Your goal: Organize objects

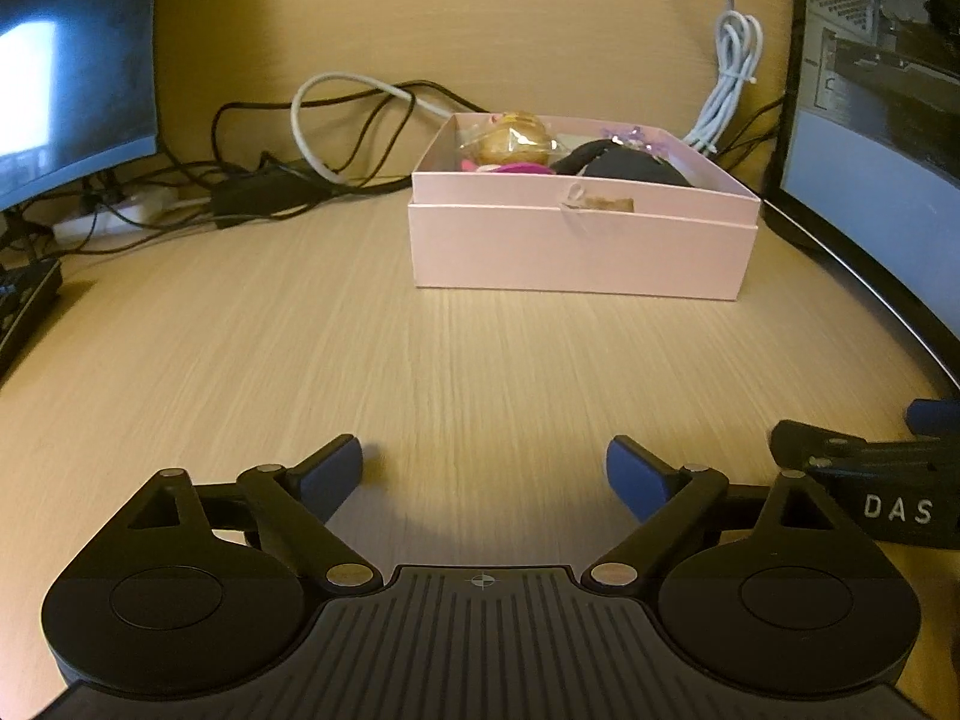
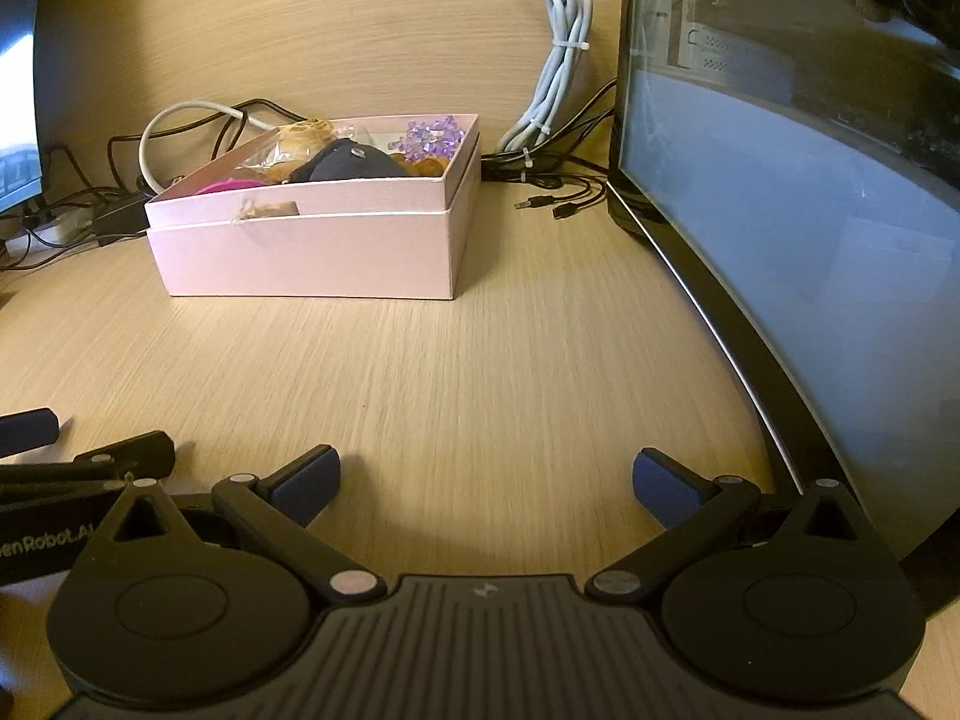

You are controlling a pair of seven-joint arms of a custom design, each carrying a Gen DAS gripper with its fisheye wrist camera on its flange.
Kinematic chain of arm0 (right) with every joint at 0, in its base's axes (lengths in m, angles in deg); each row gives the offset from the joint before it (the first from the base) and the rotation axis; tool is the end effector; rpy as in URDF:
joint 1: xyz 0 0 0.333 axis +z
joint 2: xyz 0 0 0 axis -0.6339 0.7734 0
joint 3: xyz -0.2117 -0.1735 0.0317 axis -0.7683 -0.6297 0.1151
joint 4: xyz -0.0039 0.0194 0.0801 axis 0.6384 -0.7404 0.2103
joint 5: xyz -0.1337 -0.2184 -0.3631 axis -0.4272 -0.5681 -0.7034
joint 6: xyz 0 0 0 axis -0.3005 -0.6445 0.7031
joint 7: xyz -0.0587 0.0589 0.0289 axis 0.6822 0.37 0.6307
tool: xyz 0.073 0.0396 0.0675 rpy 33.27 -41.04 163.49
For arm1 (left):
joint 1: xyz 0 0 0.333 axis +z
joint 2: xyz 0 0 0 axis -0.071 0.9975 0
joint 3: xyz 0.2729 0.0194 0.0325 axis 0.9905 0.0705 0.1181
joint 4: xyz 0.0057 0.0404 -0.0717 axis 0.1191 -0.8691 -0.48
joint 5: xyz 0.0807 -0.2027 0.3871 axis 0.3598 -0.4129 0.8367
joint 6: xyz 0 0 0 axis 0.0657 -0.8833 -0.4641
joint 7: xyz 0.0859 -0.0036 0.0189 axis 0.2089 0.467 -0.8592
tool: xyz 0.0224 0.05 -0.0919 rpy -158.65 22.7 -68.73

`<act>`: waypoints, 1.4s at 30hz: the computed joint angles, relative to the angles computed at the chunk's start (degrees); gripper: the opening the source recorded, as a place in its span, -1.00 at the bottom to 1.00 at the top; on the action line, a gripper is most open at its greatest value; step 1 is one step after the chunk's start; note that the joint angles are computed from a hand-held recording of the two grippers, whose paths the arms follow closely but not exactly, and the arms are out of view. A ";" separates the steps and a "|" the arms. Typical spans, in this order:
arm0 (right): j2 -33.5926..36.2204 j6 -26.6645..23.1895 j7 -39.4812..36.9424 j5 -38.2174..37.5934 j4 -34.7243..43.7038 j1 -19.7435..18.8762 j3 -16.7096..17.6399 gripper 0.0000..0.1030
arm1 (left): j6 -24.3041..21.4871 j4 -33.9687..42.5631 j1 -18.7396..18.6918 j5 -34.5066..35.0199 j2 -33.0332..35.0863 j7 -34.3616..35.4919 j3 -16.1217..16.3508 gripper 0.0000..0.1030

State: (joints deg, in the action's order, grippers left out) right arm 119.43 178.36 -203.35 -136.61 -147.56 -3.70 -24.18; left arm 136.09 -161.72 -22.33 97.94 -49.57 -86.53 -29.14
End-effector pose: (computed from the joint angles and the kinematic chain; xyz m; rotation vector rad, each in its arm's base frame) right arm 0.6376 0.3409 0.2120 -1.5997 1.8229 -0.8479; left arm 0.6386 -0.2833 0.2123 -1.6170 1.7776 -0.8412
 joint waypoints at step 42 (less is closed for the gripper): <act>0.41 0.70 -0.26 0.32 0.32 0.24 -0.55 1.00 | 0.10 0.37 -0.72 -1.61 0.33 1.30 0.87 0.88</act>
